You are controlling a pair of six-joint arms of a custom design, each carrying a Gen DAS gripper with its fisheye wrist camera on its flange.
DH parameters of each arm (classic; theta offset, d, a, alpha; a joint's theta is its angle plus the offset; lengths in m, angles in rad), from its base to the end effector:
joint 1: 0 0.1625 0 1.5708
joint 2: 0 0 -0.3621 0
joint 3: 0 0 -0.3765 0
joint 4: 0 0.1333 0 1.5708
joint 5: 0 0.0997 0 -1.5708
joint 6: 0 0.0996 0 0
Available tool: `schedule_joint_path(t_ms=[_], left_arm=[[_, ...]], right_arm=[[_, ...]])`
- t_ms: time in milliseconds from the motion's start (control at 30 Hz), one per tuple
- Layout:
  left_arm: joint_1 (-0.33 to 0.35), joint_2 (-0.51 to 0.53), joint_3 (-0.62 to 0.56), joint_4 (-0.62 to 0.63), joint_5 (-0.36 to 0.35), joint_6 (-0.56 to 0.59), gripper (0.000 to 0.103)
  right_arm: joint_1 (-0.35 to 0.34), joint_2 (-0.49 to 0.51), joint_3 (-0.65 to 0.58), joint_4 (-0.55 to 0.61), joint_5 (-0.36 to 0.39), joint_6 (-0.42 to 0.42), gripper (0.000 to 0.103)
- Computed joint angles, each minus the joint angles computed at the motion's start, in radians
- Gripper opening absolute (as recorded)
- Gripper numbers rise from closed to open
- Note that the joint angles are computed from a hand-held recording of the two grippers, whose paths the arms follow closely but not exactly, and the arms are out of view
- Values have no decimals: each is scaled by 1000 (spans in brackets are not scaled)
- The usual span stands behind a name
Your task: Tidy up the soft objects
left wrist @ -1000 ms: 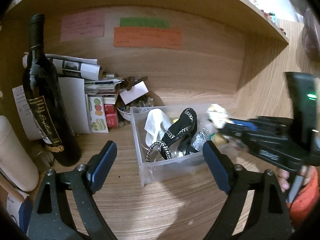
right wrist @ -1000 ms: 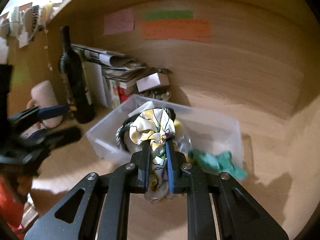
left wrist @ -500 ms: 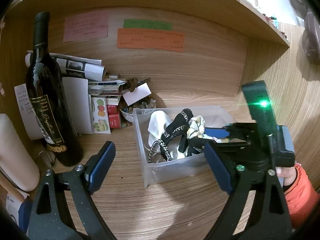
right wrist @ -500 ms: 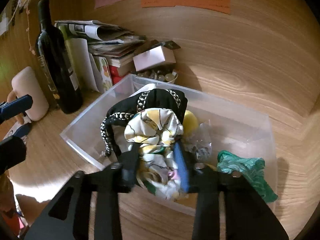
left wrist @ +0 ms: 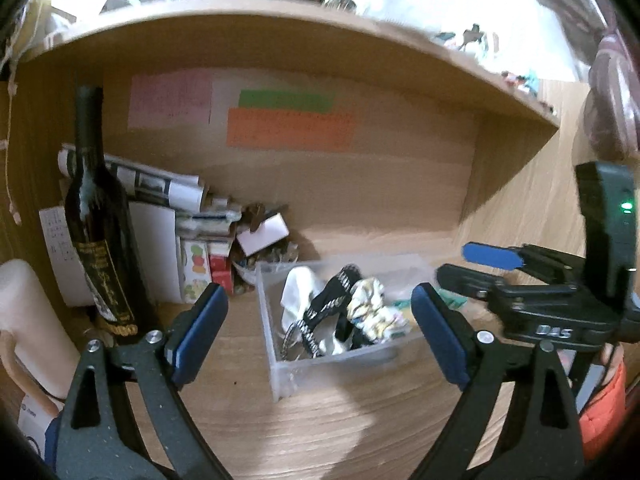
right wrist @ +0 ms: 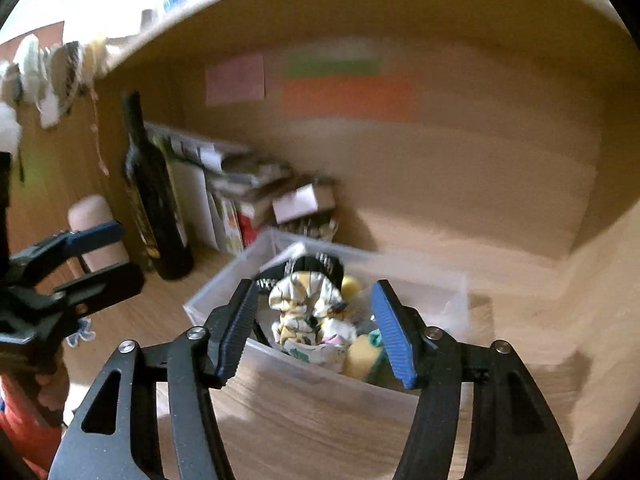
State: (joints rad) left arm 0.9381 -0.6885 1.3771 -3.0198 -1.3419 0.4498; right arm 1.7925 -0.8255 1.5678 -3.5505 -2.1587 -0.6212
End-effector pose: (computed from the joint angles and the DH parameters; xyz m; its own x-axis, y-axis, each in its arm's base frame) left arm -0.2938 -0.6643 0.1518 -0.6043 0.6591 -0.4477 0.7675 0.3306 -0.5492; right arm 0.2156 -0.6013 0.2412 -0.7119 0.0811 0.6976 -0.5980 0.4507 -0.6628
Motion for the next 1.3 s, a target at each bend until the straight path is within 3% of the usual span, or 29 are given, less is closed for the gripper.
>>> schedule_joint_path(t_ms=[167,267,367,500,1300], left_arm=[[-21,-29,50,-68,-9,6,100],[-31,-45,76,-98,-12,8,103],[-39,-61,101,-116,-14,1,103],[-46,-74,126,-130,-11,-7,103],[-50,-90,169,-166,-10,-5,103]], right_arm=[[28,-48,84,-137,26,-29,73],[37,-52,106,-202,31,-54,84],[46,-56,128,-246,33,-70,87],[54,-48,148,-317,36,-89,103],[55,-56,186,-344,34,-67,103]])
